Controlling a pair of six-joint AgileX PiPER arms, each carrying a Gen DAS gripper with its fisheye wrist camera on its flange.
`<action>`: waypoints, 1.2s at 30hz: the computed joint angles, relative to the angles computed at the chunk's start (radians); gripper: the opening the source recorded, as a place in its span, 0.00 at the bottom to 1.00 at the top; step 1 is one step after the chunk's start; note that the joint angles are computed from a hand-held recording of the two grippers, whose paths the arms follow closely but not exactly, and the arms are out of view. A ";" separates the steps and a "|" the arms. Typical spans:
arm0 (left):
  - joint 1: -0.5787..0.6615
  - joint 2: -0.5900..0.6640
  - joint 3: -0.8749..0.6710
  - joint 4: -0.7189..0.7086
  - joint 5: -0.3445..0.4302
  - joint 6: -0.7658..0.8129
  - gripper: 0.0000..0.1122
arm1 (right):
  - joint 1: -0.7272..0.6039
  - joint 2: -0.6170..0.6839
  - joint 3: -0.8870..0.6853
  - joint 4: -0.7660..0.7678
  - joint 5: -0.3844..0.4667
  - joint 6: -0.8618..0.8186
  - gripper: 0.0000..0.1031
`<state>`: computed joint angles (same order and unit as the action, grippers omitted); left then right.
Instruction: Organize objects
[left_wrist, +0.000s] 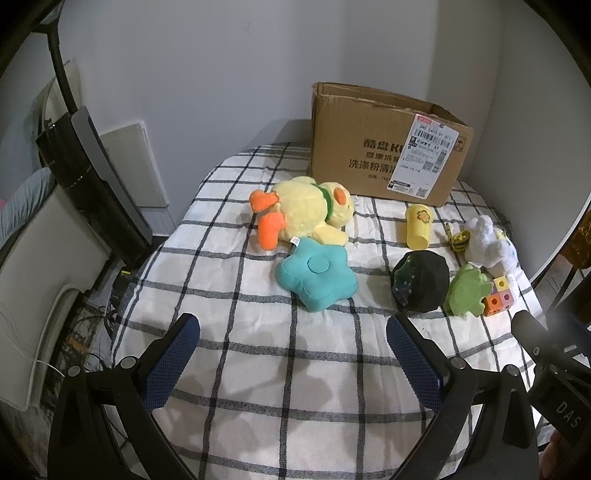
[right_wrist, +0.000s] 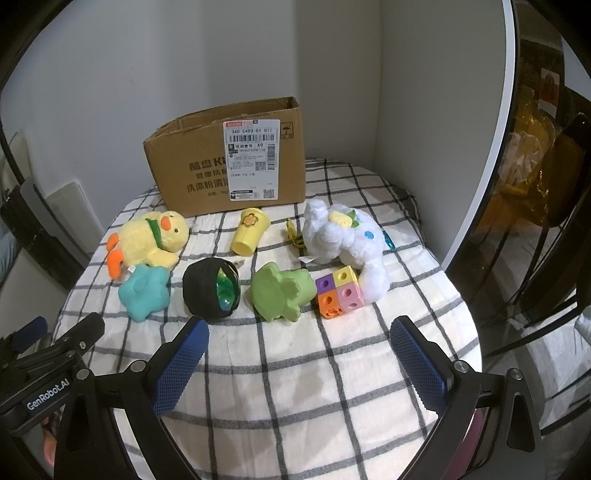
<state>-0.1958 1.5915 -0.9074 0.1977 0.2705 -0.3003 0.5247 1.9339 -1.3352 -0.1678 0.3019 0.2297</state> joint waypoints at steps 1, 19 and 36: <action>0.002 0.007 -0.002 -0.001 0.001 0.002 0.92 | 0.001 0.007 -0.006 0.000 0.005 0.000 0.96; 0.031 0.219 -0.210 -0.153 0.082 0.183 0.92 | -0.015 0.205 -0.261 0.204 0.138 -0.157 0.95; 0.005 0.403 -0.431 -0.172 0.198 0.203 0.91 | -0.035 0.390 -0.551 0.273 0.323 -0.223 0.87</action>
<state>-0.1912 1.9943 -1.3385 0.0258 0.4687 -0.0977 0.4899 2.3235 -1.8860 0.1049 0.6250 0.0065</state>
